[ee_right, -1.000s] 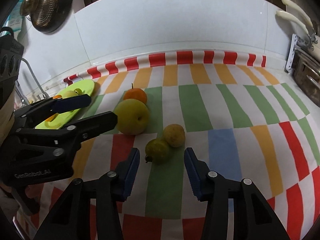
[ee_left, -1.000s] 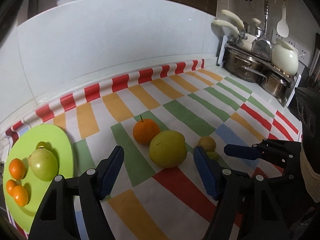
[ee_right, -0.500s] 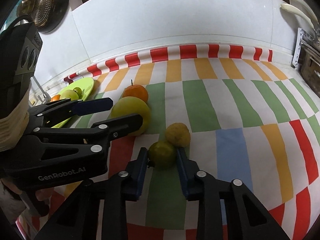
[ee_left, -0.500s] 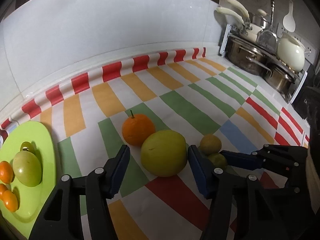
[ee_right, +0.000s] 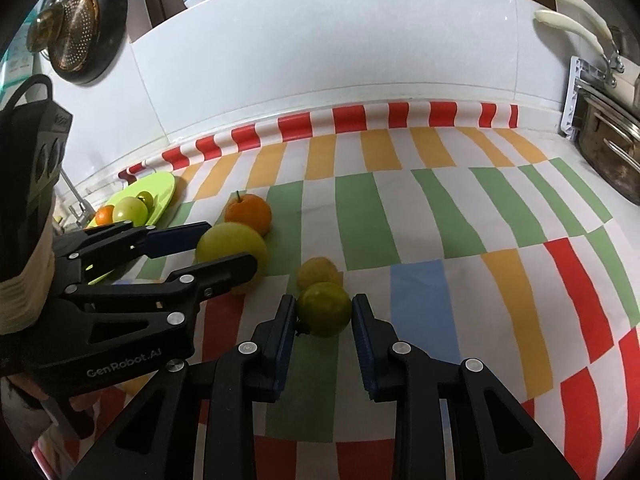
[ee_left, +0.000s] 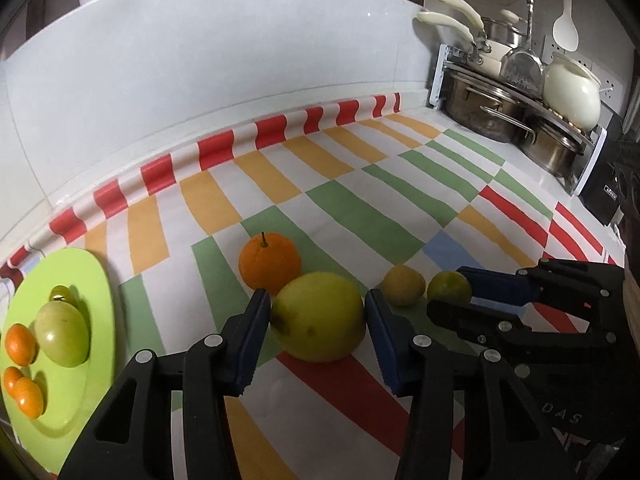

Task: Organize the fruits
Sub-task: 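Grasp the large yellow-green fruit with the left tool while the right tool grasps a small green fruit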

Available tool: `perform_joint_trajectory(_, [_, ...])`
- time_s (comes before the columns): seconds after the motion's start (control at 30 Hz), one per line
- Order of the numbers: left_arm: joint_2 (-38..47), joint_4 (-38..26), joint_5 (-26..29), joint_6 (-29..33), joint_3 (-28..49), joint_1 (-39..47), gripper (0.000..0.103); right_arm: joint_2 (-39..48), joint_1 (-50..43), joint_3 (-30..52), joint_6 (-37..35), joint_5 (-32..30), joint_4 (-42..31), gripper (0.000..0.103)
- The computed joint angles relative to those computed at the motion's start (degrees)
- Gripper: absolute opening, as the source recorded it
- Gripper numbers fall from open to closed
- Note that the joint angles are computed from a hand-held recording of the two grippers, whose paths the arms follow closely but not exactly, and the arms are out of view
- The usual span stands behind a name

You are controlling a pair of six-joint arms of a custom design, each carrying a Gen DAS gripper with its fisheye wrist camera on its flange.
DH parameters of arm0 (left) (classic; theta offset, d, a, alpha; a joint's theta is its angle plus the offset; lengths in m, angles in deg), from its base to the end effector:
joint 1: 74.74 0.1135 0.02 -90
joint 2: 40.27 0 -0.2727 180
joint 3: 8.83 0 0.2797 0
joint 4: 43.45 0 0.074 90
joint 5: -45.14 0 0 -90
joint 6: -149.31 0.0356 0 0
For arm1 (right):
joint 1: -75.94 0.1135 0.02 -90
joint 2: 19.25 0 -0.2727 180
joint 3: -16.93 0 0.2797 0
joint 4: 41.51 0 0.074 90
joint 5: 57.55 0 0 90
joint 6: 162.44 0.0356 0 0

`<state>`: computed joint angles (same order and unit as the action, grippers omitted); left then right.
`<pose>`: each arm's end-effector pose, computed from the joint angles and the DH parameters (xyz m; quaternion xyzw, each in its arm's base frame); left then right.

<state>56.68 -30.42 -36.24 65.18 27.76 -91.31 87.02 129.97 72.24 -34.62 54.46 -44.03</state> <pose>0.2528 -0.0808 0.0608 0.2075 0.9058 -0.1035 0.3547 0.2083 0.2643 0.0720 -0.0722 0.9313 0.0949 0.3442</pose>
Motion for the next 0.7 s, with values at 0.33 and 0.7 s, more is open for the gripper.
perform_joint_trajectory(0.33, [-9.5, -2.5, -0.5, -2.6, -6.1, 1.6, 0.045, -3.7, 2.9, -1.1, -0.6, 2.9, -0.7, 0.030])
perform_joint_trajectory(0.7, [-14.1, -1.6, -2.9, -4.6, -11.1, 1.8, 0.046, -5.8, 7.4, -1.6, 0.3, 5.8, -2.0, 0.030])
